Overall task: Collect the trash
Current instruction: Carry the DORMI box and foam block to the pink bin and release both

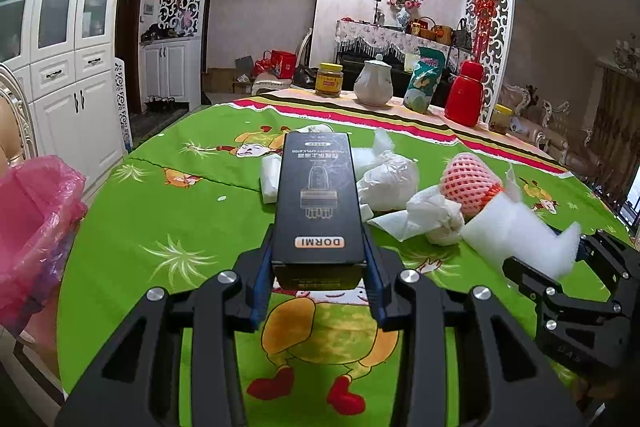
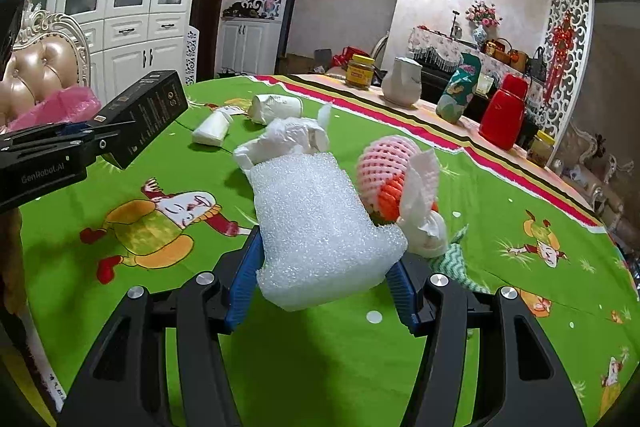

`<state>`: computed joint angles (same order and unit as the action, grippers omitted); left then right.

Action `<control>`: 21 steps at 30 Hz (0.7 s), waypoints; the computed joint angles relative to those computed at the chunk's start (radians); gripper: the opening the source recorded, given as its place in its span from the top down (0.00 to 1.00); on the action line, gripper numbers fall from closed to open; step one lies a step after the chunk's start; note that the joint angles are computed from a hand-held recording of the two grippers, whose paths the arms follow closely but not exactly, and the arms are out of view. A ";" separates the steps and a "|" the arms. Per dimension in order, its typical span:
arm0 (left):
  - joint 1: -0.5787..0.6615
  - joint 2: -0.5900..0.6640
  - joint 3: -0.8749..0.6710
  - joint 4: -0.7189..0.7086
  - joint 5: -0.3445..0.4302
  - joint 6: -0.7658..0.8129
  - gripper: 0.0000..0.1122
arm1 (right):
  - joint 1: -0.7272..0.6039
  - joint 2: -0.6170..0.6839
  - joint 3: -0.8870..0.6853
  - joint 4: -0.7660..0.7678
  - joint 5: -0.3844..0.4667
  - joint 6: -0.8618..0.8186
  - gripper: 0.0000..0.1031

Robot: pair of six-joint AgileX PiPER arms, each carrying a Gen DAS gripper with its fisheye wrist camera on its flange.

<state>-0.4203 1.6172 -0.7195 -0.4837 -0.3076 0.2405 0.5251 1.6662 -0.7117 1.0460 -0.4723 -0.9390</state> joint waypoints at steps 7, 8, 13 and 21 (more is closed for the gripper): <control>0.008 -0.027 0.030 0.035 -0.011 -0.034 0.66 | 0.024 0.000 0.003 -0.009 0.002 0.014 0.46; 0.011 -0.036 0.039 0.042 -0.014 -0.040 0.66 | 0.029 0.000 0.001 -0.006 0.002 0.012 0.46; 0.039 -0.081 0.082 0.091 -0.027 -0.070 0.66 | 0.054 0.011 -0.017 0.007 0.009 -0.005 0.46; 0.144 -0.177 0.167 0.254 -0.032 -0.190 0.66 | 0.097 0.011 -0.035 -0.081 0.031 0.116 0.46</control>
<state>-0.2766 1.4406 -0.5525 -0.2296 -0.3393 0.0500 0.6219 1.6776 -0.7463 0.9646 -0.4410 -0.8233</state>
